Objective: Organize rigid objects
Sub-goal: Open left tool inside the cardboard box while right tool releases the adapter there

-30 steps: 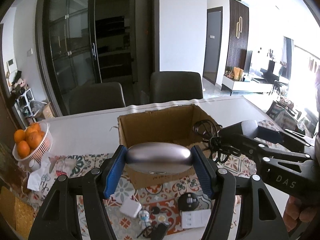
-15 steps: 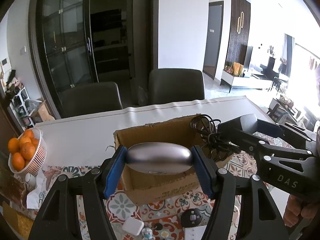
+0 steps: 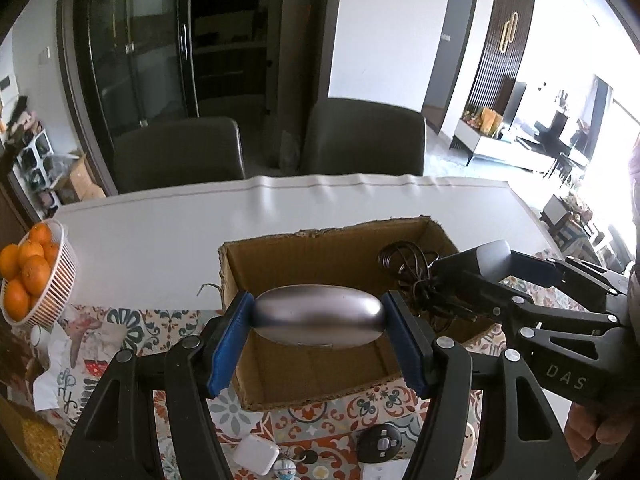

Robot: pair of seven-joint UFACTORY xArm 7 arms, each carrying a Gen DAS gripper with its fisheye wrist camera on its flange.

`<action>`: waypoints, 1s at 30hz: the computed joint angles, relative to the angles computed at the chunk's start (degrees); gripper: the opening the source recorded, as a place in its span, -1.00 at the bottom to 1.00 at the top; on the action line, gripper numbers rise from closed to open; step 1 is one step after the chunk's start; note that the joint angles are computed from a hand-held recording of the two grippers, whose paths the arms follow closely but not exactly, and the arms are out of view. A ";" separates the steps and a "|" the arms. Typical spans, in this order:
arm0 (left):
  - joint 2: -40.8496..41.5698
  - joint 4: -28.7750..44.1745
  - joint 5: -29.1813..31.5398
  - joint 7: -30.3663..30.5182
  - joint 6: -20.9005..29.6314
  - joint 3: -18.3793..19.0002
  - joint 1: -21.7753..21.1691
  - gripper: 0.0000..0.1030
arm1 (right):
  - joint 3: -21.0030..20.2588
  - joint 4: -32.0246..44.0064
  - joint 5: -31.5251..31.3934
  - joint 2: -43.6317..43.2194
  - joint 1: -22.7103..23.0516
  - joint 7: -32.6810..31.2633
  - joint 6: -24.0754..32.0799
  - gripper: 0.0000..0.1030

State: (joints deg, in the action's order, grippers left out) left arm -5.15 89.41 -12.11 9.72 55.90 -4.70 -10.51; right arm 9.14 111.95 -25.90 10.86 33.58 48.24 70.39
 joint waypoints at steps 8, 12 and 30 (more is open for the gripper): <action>3.77 3.81 0.03 -1.00 6.06 -0.09 0.27 0.27 | -0.43 0.04 5.50 1.20 -1.62 -1.10 -0.92 0.10; 2.29 1.51 0.74 -1.67 4.16 -0.15 0.39 0.34 | -0.59 0.83 3.30 1.45 -0.63 -0.20 0.59 0.13; -9.18 -7.18 4.76 -2.16 -1.31 -0.20 -0.06 0.38 | 2.31 -3.01 -4.11 -4.93 0.93 7.43 3.85 0.15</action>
State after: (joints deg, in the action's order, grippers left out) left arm -14.33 82.23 -7.35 7.56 54.59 -4.90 -10.58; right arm 11.45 108.95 -30.02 5.93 34.52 55.67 74.23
